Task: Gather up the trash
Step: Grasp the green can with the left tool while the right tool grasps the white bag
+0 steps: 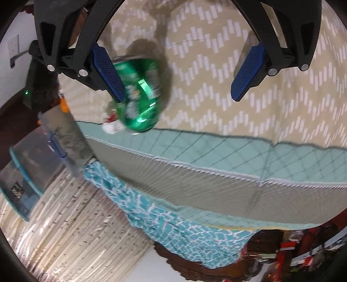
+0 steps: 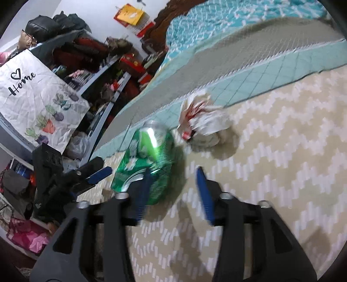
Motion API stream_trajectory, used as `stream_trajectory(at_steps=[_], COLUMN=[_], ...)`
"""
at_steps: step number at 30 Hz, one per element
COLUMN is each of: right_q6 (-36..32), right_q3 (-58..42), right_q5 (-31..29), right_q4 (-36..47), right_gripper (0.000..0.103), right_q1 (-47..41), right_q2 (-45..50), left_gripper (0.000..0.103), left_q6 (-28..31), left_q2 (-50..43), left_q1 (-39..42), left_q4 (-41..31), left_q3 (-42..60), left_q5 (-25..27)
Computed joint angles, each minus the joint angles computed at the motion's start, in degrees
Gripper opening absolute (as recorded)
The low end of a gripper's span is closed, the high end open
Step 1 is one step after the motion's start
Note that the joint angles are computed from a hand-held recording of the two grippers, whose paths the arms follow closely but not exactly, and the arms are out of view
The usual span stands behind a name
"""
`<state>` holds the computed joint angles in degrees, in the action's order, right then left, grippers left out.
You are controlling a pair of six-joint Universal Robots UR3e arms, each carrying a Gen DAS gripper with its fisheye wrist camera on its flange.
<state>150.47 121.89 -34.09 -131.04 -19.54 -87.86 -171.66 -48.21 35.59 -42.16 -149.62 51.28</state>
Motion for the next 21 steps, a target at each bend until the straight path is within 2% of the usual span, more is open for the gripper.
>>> stream_trajectory(at_steps=[5, 8, 10, 14, 21], right_q6=[4.1, 6.0, 7.5, 11.7, 16.4], right_q3=[-2.0, -5.8, -9.1, -16.0, -23.5], right_q5=[-1.4, -2.6, -3.9, -6.3, -11.0], right_q4=[-2.4, -2.1, -3.3, -6.1, -10.8], right_gripper=[0.065, 0.073, 0.074, 0.075, 0.075], right_q1=[-2.9, -2.2, -0.3, 4.5, 11.3], right_q2=[1.9, 5.0, 7.9, 13.7, 21.0], left_gripper=[0.094, 0.094, 0.094, 0.094, 0.093], left_q6=[-1.9, -4.7, -5.9, -7.1, -9.9], left_q2=[-15.1, -24.7, -29.0, -31.0, -32.4], left_q1=[-5.5, -9.4, -10.5, -11.5, -14.3], left_q4=[8.8, 14.2, 16.3, 17.8, 22.3], left_q3=[4.2, 7.2, 8.4, 8.3, 7.5], left_q5=[-2.5, -2.8, -3.5, -5.6, -3.3])
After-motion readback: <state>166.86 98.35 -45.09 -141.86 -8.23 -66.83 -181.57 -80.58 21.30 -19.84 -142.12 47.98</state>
